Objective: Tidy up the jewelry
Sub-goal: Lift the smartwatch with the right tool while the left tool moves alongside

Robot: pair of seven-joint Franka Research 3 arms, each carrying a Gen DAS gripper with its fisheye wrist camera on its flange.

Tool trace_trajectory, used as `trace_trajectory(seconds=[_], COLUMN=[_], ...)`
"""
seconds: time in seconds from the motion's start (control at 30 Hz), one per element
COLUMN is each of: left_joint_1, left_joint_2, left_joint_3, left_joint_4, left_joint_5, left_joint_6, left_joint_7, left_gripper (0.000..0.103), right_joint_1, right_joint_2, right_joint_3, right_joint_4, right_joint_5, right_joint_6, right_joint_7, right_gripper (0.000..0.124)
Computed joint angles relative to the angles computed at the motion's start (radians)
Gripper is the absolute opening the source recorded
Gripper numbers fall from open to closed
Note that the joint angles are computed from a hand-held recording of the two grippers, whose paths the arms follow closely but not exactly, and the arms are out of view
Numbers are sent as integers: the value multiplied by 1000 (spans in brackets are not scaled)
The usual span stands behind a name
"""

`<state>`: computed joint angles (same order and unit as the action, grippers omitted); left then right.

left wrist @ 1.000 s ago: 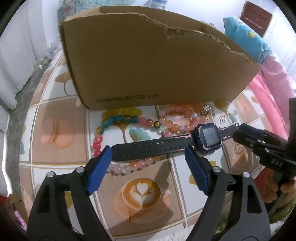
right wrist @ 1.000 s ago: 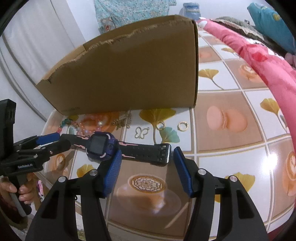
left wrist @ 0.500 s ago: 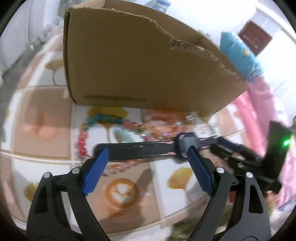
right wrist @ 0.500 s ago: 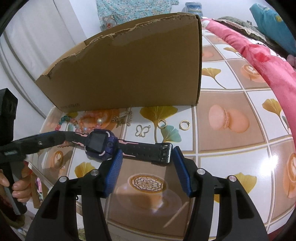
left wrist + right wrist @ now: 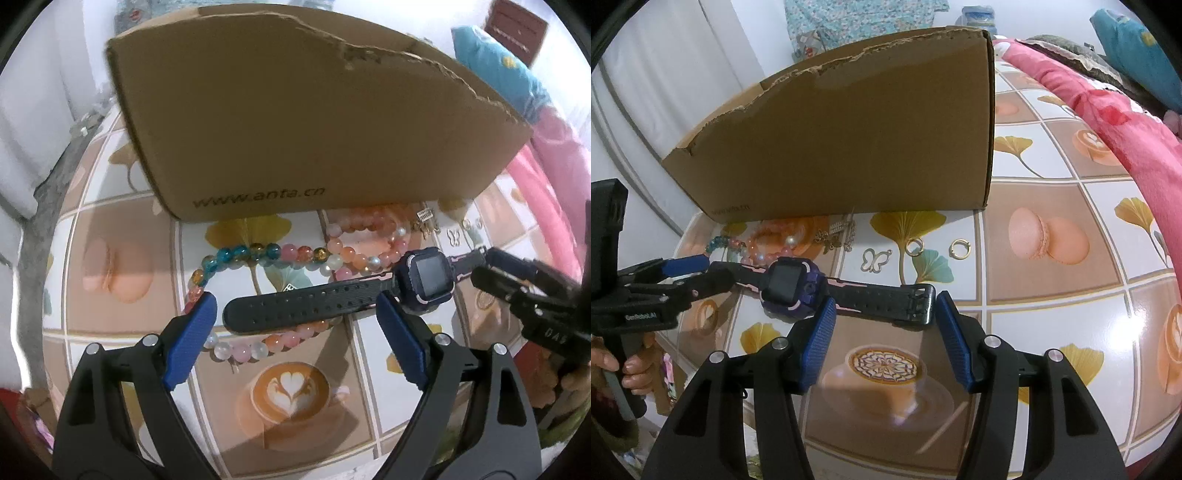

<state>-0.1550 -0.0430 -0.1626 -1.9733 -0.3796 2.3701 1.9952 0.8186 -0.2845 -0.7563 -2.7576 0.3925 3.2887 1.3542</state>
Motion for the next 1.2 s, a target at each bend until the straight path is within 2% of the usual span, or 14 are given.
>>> trace_trajectory(seconds=[0.13, 0.33, 0.47, 0.57, 0.7, 0.93, 1.0, 1.03, 1.07, 1.13, 1.2], left_joint_1=[4, 46, 64, 72, 78, 34, 22, 14, 5, -12, -29], left_joint_2=[25, 63, 65, 51, 21, -22, -36, -50, -62, -86, -109], left_joint_3=[-1, 13, 8, 10, 21, 12, 8, 4, 2, 2, 0], left_joint_4=[45, 105, 107, 91, 67, -1, -19, -35, -51, -79, -110], left_joint_5=[-40, -285, -331, -358, -349, -355, -317, -289, -264, -220, -168], left_joint_6=[-63, -207, -214, -194, -193, -89, -54, -25, 2, 46, 97], left_joint_7=[17, 78, 82, 95, 110, 114, 110, 114, 116, 120, 117], left_gripper=[86, 86, 86, 80, 56, 34, 27, 26, 25, 23, 23], right_joint_1=[6, 19, 22, 21, 19, 10, 38, 66, 116, 161, 125], right_joint_2=[-7, -13, -9, -4, -3, 1, -12, -25, -53, -108, -111], right_joint_3=[-10, -31, -35, -33, -34, -28, -63, -97, -160, -221, -193], right_joint_4=[-7, -12, -11, -12, -13, -12, -12, -13, -14, -20, -24], right_joint_5=[-5, -31, -42, -52, -65, -87, -95, -99, -105, -85, -69], right_joint_6=[9, 15, 17, 20, 20, 19, 19, 21, 21, 21, 20], right_joint_7=[3, 17, 27, 35, 47, 51, 42, 34, 21, -21, -25], right_gripper=[55, 55, 55, 55, 55, 55, 55, 55, 55, 55, 55])
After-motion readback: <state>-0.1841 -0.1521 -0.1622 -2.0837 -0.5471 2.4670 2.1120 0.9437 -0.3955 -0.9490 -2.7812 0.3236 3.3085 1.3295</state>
